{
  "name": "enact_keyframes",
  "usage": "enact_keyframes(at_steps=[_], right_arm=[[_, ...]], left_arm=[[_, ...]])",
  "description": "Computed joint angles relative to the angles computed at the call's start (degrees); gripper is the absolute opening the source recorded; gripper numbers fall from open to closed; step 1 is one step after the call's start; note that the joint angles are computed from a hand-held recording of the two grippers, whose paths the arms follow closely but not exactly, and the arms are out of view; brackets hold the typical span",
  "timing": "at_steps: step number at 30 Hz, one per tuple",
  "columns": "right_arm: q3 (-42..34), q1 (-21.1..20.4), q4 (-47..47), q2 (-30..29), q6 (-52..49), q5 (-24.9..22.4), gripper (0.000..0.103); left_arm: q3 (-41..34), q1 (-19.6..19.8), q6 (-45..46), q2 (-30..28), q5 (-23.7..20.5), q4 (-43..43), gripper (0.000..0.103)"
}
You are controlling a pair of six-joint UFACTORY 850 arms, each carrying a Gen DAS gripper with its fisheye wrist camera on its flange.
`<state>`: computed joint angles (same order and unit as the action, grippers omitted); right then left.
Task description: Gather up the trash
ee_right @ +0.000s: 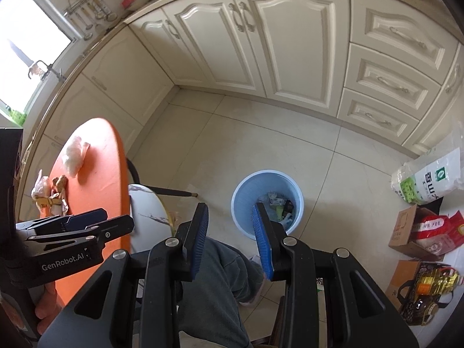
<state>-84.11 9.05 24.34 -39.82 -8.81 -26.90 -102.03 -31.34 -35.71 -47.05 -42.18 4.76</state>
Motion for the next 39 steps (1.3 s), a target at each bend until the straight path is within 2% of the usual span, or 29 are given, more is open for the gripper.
enact_keyframes(at_steps=[9,13,17,22,26,30,37,39], right_arm=[[-1.74,6.40,-0.51,0.34,-2.38,-0.88,0.033],[-4.08,10.31,-0.63,-0.78,-4.01,-2.48,0.033],[-8.22,14.16,-1.84,-3.42,-5.07,-4.94,0.033],[-15.28,18.62,-2.33,-8.27,-6.86,-9.30,0.033],[-23.87,21.76,-5.76,-14.12,-5.66,-13.02,0.033],[-37.29,24.20,-9.66,-23.14,-1.87,-20.15,0.033],[-56.90,26.05,-16.55,-35.40,3.86,-27.51,0.034],[-64.06,26.17,-17.19,-39.58,4.28,-30.92,0.034]], left_arm=[[23.34,1.94,-11.35,17.19,8.70,6.48,0.049],[34.87,4.27,-16.93,26.23,12.33,8.55,0.049],[43.21,6.69,-23.76,33.02,13.36,12.35,0.050],[51.96,11.47,-26.54,40.15,14.32,10.54,0.050],[55.64,14.75,-26.83,43.77,14.73,8.98,0.050],[57.07,20.00,-20.88,44.95,16.17,4.36,0.050],[56.56,24.37,-10.86,43.04,17.90,-4.24,0.050],[55.72,25.07,-7.72,41.39,18.54,-7.01,0.050]])
